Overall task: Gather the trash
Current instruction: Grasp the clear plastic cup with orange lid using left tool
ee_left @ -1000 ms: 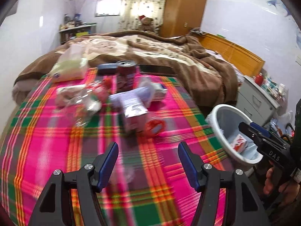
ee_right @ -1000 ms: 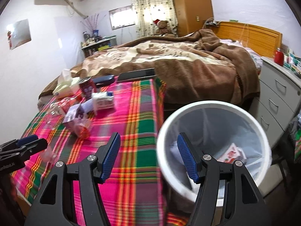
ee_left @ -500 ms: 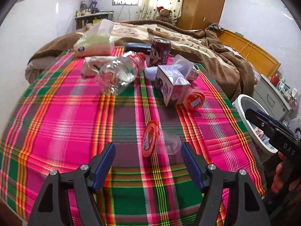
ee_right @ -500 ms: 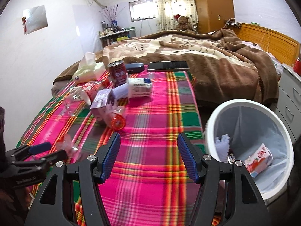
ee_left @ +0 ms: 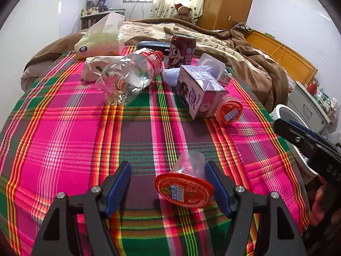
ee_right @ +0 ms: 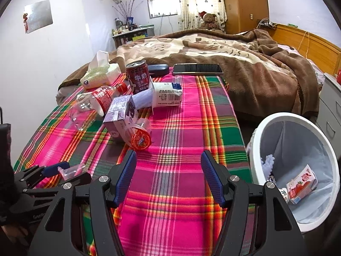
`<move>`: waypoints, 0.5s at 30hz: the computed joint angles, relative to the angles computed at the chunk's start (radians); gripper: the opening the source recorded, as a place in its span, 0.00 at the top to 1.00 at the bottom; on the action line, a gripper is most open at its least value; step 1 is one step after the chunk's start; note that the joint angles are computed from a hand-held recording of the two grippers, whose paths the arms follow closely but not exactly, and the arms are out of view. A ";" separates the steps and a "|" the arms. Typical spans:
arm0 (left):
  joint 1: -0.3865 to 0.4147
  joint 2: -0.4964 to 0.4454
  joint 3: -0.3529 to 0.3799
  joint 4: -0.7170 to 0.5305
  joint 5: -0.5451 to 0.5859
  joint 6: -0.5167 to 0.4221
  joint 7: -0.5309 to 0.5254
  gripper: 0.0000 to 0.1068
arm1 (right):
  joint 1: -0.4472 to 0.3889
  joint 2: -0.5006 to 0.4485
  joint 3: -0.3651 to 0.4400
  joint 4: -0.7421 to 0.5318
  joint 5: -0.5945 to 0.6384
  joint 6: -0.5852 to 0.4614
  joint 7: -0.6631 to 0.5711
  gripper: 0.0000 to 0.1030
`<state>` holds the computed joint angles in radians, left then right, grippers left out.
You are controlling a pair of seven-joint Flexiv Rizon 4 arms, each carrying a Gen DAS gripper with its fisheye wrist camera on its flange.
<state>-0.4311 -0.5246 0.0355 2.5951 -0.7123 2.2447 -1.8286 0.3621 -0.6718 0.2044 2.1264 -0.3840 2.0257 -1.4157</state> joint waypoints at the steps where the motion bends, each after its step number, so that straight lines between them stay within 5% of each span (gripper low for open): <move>1: 0.009 0.001 -0.001 0.005 0.014 0.004 -0.006 0.38 | -0.002 -0.004 0.005 -0.006 -0.004 -0.008 0.005 0.38; 6: 0.064 0.012 -0.006 0.039 0.095 0.030 -0.056 0.58 | 0.019 -0.015 0.004 -0.023 0.002 -0.022 0.012 0.38; 15: 0.115 0.008 0.006 0.065 0.159 0.070 -0.120 0.59 | 0.024 -0.043 0.023 -0.076 -0.017 -0.076 0.018 0.38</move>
<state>-0.3163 -0.5164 0.0414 2.6606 -0.5529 2.3144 -1.9483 0.3859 -0.7153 0.2277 2.0502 -0.4006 1.9495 -1.3976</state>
